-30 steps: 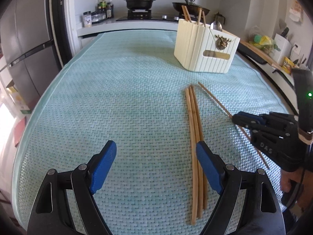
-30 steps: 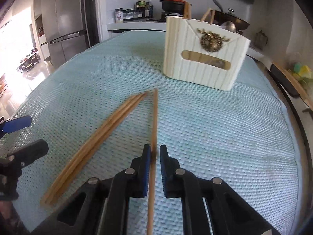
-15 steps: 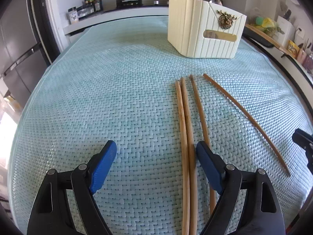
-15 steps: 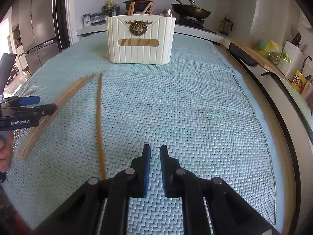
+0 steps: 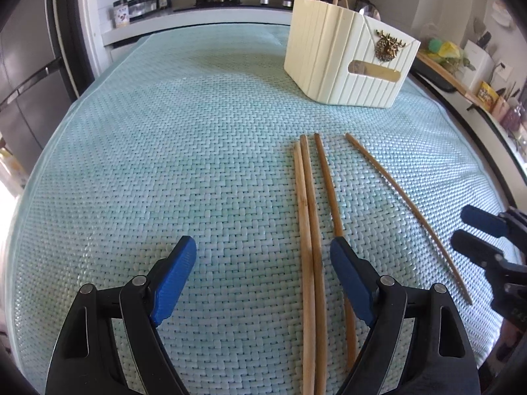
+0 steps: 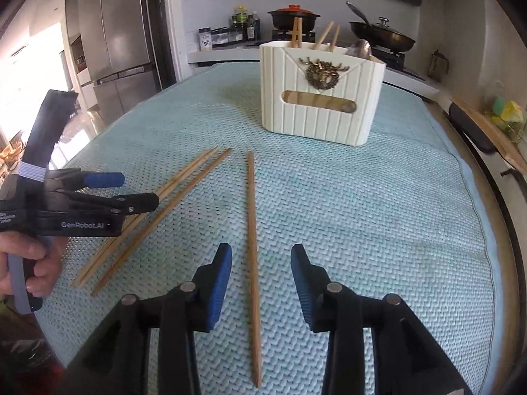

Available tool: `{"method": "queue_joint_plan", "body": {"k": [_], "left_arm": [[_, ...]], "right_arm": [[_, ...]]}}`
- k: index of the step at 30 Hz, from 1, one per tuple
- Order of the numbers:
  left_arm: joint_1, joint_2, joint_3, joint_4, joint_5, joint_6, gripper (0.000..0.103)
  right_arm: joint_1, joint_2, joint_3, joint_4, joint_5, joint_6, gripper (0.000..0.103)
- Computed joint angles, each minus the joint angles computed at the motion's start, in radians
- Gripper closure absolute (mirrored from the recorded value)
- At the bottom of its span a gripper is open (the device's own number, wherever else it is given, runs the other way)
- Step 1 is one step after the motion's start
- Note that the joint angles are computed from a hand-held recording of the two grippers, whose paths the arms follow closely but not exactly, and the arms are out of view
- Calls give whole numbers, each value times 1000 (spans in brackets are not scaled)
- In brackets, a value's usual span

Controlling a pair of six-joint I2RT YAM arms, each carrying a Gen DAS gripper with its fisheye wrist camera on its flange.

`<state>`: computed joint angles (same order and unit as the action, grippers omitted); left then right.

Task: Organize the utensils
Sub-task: 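Grasp a chopstick with the right tool while the left tool grasps another chopstick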

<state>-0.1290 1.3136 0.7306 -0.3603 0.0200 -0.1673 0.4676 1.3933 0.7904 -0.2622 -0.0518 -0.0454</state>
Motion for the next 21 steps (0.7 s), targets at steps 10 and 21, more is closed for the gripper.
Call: {"method": "queue_joint_plan", "body": {"k": [10,21], "left_arm": [[36,120,107,18,1,50,19],[-1,214,157,18,-38,123,19]], "right_arm": [[30,246,197,-22,38,-62,65],[25,248,214,-67,70,-97,65]]}}
